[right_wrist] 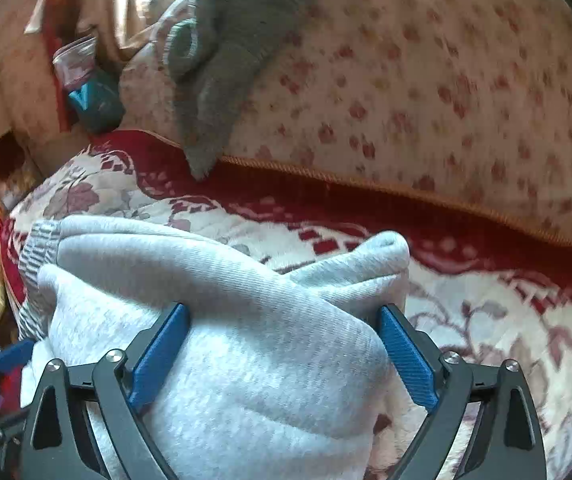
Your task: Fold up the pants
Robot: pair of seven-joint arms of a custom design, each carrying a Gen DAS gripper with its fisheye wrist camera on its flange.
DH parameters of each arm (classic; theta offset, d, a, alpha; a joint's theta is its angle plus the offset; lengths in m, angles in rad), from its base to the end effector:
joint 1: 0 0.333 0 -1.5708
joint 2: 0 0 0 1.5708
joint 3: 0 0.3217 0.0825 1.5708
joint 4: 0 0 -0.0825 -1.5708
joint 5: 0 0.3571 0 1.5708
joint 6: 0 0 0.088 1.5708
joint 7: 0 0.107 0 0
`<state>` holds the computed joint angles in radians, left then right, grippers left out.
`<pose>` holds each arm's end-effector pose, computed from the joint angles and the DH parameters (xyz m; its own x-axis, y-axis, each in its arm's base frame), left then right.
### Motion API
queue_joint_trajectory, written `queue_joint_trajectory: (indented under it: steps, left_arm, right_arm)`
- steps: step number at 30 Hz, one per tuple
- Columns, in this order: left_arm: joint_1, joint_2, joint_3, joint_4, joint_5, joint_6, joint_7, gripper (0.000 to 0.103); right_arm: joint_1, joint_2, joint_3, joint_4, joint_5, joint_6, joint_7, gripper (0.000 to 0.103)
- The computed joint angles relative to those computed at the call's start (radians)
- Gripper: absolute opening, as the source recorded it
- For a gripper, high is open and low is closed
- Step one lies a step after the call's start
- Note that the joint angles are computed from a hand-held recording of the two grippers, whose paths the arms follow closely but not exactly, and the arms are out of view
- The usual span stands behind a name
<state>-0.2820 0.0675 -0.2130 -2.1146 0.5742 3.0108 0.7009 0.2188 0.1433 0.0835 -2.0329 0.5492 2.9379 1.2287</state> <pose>0.4884 -0.3060 0.4954 -0.2350 -0.9531 0.1909 -0.6852 0.0232 -0.7280 0.5837 0.1444 0.4796 0.2271 -0.9477 -0.2242 -0.7325 -0.0146 -0.6806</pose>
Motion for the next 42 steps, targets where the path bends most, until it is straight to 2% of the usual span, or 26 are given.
queue_joint_trajectory:
  steps: [1, 4, 7, 10, 18, 23, 38, 41, 42]
  left_arm:
    - [-0.001, -0.002, 0.001, 0.0, 0.0, 0.002, -0.009, 0.079]
    - [-0.005, -0.013, 0.0, 0.009, 0.012, -0.022, -0.038, 0.079]
    - [-0.018, -0.028, 0.002, 0.038, 0.117, -0.092, -0.14, 0.082]
    - [-0.024, -0.041, -0.009, 0.07, 0.226, -0.176, -0.248, 0.085]
    - [-0.027, -0.054, -0.037, 0.112, 0.316, -0.283, -0.359, 0.087]
    - [-0.036, -0.054, -0.047, 0.126, 0.344, -0.333, -0.385, 0.087]
    - [-0.035, -0.063, -0.046, 0.114, 0.336, -0.335, -0.414, 0.09]
    - [-0.022, -0.077, -0.039, 0.093, 0.333, -0.306, -0.425, 0.091]
    - [-0.014, -0.081, -0.034, 0.083, 0.317, -0.284, -0.416, 0.095]
  right_arm:
    - [-0.011, -0.011, 0.007, -0.004, 0.027, -0.01, -0.028, 0.099]
    - [-0.005, -0.048, -0.009, -0.029, -0.002, -0.027, -0.01, 0.099]
    - [-0.001, -0.098, -0.018, -0.067, -0.011, -0.044, -0.005, 0.099]
    - [0.005, -0.147, -0.021, -0.102, 0.044, -0.067, -0.062, 0.099]
    - [0.045, -0.233, -0.039, -0.174, 0.124, -0.075, -0.112, 0.099]
    - [0.063, -0.267, -0.047, -0.208, 0.147, -0.074, -0.129, 0.099]
    - [0.083, -0.303, -0.062, -0.239, 0.181, -0.095, -0.161, 0.1]
    - [0.089, -0.304, -0.08, -0.235, 0.227, -0.129, -0.197, 0.101]
    - [0.084, -0.303, -0.083, -0.234, 0.234, -0.143, -0.199, 0.102]
